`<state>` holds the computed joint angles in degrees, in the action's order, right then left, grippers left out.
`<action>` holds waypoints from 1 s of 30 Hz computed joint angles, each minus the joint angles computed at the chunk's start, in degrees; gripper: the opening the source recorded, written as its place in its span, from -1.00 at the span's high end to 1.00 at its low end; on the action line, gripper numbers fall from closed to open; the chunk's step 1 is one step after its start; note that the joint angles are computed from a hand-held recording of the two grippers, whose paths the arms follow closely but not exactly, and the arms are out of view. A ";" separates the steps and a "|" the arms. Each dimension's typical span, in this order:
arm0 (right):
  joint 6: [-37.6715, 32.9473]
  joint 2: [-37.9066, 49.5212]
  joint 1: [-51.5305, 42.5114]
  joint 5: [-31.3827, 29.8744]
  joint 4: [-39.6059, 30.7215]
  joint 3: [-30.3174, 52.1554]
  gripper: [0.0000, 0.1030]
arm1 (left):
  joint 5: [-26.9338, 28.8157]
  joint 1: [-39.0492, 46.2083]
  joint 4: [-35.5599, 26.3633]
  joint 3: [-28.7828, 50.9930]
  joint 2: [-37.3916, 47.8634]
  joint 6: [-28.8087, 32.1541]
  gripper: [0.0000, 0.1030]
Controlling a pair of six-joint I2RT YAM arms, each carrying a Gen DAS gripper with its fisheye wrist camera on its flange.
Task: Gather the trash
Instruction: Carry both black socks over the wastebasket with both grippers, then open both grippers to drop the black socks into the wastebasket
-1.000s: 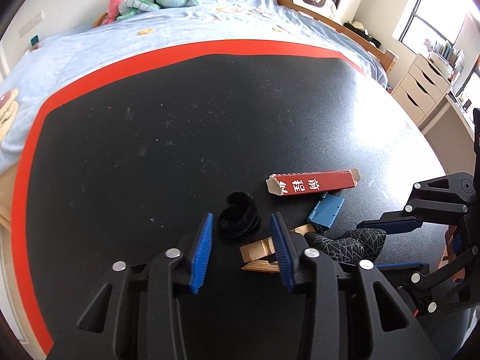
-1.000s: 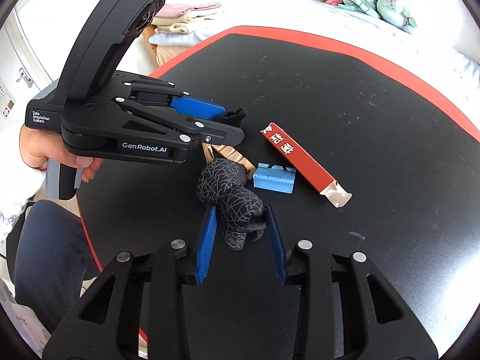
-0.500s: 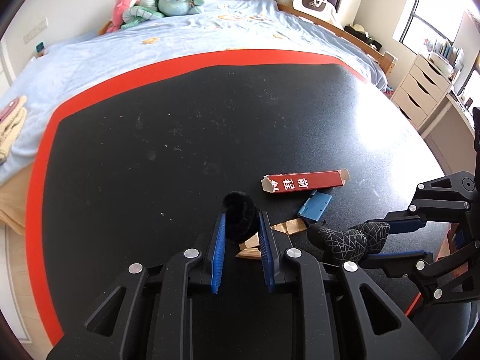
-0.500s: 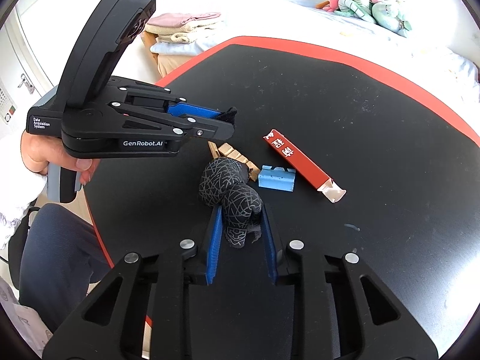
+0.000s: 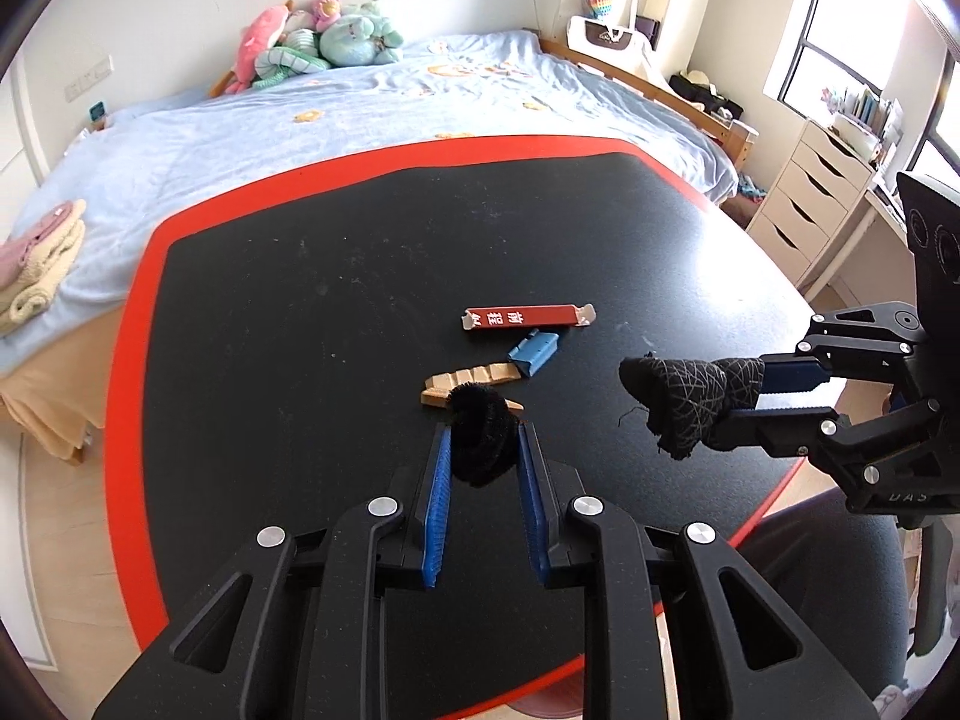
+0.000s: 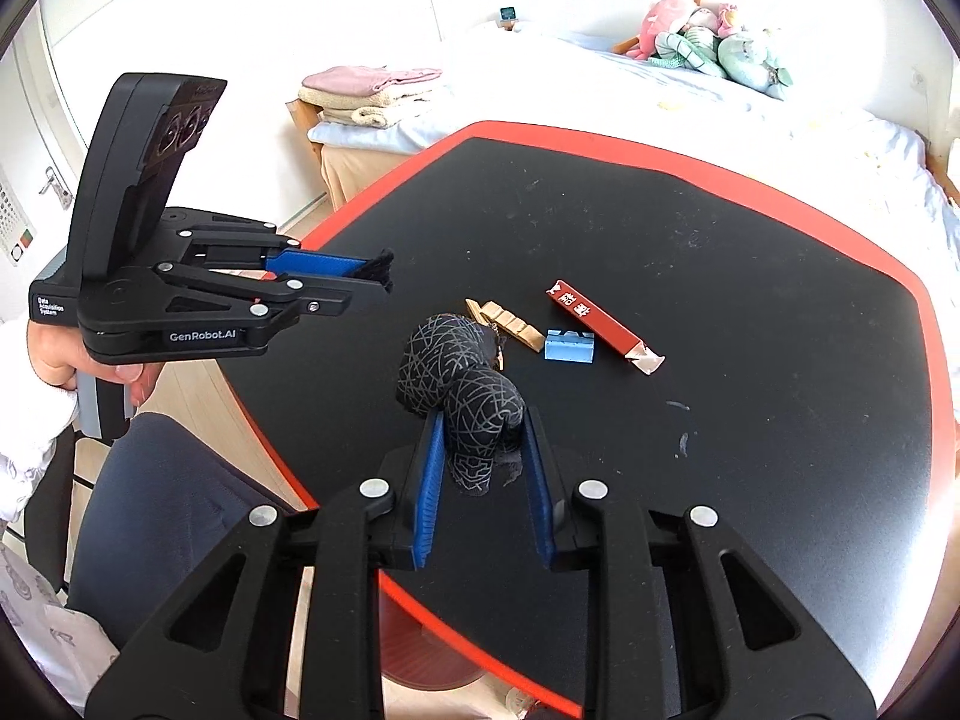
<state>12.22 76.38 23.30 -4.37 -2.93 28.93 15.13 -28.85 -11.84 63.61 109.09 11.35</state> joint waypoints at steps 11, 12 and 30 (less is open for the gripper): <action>8.63 -17.32 12.32 9.67 -11.19 -4.50 0.51 | -0.21 -1.70 1.86 -15.16 -15.49 -1.17 0.58; 9.66 -18.30 13.88 10.79 -12.21 -4.63 0.51 | -0.24 -2.03 2.05 -16.55 -16.80 -1.57 0.58; 33.04 -26.06 42.86 26.10 -23.60 -9.20 0.51 | -0.13 -5.88 3.62 -35.30 -31.02 -3.96 0.58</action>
<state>45.26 50.32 66.17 21.73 -26.53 19.73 15.00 -34.73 -8.22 28.31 78.07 7.38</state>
